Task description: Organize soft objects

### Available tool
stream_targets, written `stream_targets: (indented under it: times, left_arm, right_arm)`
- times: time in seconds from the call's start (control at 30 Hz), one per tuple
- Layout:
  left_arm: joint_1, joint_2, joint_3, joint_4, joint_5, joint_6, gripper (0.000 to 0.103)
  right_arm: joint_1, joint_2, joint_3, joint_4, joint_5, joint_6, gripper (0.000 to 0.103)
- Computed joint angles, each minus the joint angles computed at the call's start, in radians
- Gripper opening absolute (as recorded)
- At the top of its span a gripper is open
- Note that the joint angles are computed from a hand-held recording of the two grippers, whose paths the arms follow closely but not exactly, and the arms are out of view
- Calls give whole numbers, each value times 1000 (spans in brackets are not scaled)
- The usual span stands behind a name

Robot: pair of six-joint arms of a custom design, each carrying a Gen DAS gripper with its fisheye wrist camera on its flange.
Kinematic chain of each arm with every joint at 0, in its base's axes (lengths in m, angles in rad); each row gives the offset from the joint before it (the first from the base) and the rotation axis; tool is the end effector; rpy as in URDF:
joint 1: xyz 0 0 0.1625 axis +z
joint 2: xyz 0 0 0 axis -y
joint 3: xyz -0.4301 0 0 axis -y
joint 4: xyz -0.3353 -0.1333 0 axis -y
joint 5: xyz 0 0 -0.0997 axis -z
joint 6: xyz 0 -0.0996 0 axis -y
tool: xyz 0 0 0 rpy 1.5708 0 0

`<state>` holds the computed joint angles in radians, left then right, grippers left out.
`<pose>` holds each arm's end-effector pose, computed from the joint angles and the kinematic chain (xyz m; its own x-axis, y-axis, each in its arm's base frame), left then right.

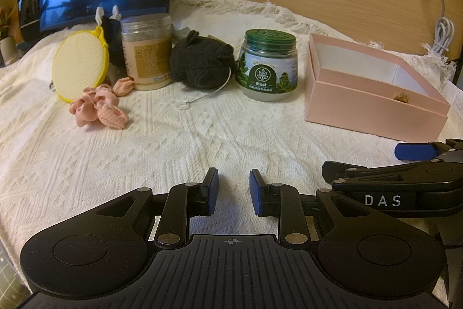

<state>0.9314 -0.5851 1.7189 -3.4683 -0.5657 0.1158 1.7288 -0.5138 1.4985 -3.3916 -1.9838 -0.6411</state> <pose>-0.1892 -0.6187 0.1266 -0.7235 -0.0807 -0.6856 0.5181 0.5929 -0.6165 0.2014 -0.6712 0.1074 -0.6994 -0.2757 0.6594 -0.6535 0.6203 -0.4338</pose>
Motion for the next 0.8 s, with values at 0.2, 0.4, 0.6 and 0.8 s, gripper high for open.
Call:
stream_targets:
  times: [0.2, 0.4, 0.6, 0.8]
  left_arm:
    - [10, -72, -10, 225, -45, -103, 27]
    - [56, -177, -55, 527, -210, -184, 25]
    - [131, -274, -81, 690, -453, -173, 23]
    - [184, -340, -110, 698, -541, -146, 24]
  right_arm:
    - [9, -30, -26, 156, -29, 27, 103]
    - [32, -37, -109, 376, -111, 88, 103]
    - [47, -29, -157, 471, -157, 135, 103]
    - [100, 12, -173, 364, -193, 76, 94]
